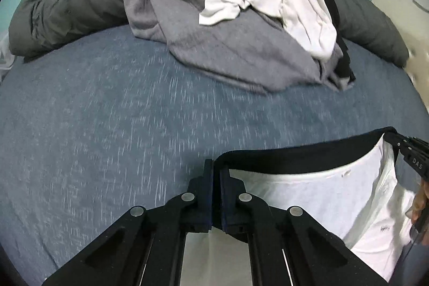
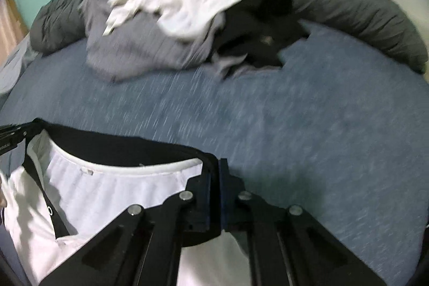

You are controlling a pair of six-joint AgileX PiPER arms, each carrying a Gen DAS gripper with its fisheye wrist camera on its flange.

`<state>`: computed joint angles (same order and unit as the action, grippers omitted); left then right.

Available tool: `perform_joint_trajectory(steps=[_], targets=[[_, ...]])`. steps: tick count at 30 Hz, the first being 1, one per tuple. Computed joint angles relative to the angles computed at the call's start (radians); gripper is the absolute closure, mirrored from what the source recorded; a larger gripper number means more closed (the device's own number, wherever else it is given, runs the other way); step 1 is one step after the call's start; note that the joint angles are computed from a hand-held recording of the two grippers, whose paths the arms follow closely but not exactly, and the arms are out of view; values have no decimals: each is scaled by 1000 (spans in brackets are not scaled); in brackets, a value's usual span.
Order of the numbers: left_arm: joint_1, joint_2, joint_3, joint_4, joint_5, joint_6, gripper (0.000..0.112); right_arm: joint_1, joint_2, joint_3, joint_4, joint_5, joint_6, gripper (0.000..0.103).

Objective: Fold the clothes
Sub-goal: 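Grasp the black collar with both grippers and lift it, then lay the polo flat by its collar and open both grippers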

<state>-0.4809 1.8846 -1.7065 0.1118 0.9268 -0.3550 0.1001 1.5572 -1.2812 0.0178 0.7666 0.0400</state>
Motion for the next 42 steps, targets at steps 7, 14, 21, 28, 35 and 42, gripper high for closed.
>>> perform_joint_trajectory(steps=[7,14,21,28,35,42], targets=[[-9,71,-50,19,-3,-24,108,18,78,-86,-56,20,75,99],[2,63,47,-15,-95,-18,71,15,128,-26,15,-43,35,98],[23,-67,130,-35,-139,-42,43,-3,56,16,29,-85,12,37],[22,-360,380,-144,-154,20,43,-88,-183,150,253,-89,-159,32],[35,-670,626,-219,-55,25,43,-223,-293,134,330,74,-91,28],[111,-1018,821,-262,134,47,42,-316,-493,176,336,284,-176,28]])
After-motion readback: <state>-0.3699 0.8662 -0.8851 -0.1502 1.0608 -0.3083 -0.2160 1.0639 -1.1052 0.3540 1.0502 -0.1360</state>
